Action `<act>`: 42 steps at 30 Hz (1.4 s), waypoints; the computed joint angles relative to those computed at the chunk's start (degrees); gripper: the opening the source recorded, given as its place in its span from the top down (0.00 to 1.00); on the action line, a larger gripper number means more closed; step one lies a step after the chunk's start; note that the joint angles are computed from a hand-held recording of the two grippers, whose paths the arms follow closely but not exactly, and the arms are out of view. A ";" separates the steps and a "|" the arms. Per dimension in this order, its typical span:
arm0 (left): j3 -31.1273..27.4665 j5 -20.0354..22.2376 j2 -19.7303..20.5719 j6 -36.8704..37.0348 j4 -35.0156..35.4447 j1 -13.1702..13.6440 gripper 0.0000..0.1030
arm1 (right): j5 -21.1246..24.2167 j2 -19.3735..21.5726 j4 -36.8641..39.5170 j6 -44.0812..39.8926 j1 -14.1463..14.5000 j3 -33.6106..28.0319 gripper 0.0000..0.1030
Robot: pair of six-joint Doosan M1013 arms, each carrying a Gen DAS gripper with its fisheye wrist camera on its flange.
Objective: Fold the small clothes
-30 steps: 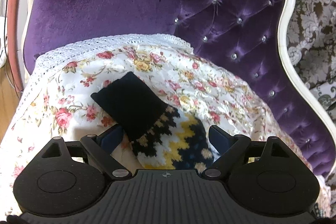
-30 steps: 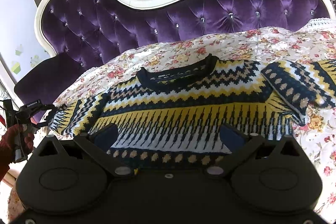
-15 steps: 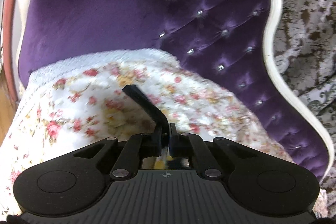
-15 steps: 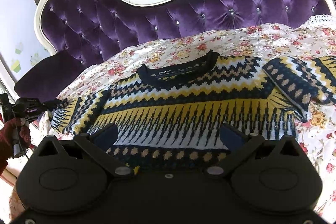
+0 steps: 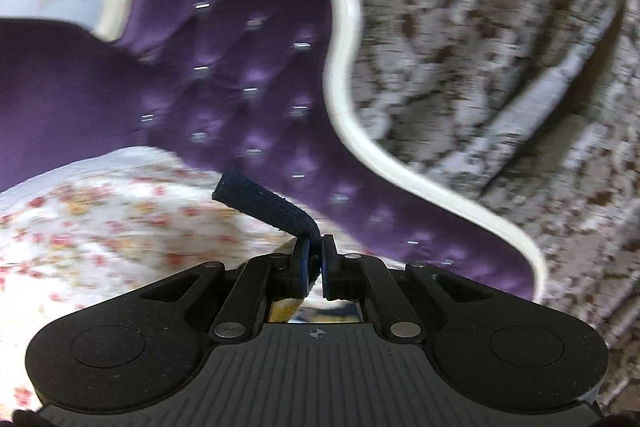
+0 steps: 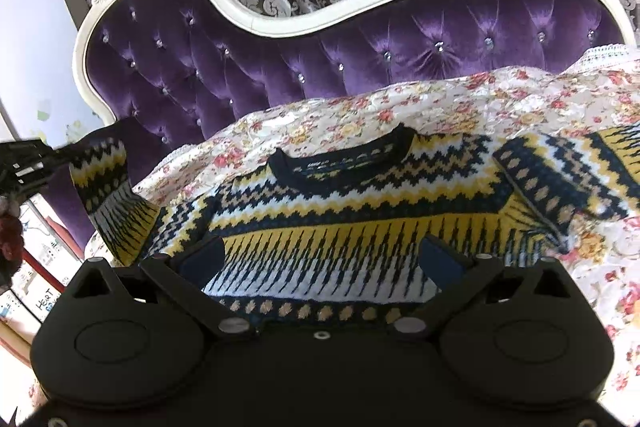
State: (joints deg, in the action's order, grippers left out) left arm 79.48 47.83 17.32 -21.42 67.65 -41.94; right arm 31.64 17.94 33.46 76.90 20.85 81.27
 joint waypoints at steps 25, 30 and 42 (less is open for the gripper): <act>-18.15 -16.24 14.89 9.63 -8.76 -2.55 0.95 | -4.56 -0.83 -11.13 18.50 -3.38 0.19 0.00; -21.78 -16.79 17.87 20.62 -18.44 -2.47 0.89 | -4.28 -0.58 -12.13 20.47 -3.72 -0.09 0.00; -24.07 -12.22 19.56 38.29 -26.37 -3.29 0.18 | -5.05 -0.68 -16.15 26.09 -4.33 0.21 0.00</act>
State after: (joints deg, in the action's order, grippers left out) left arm 55.42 35.61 36.88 16.87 41.27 -45.23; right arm 26.59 17.27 17.31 102.98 16.52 81.48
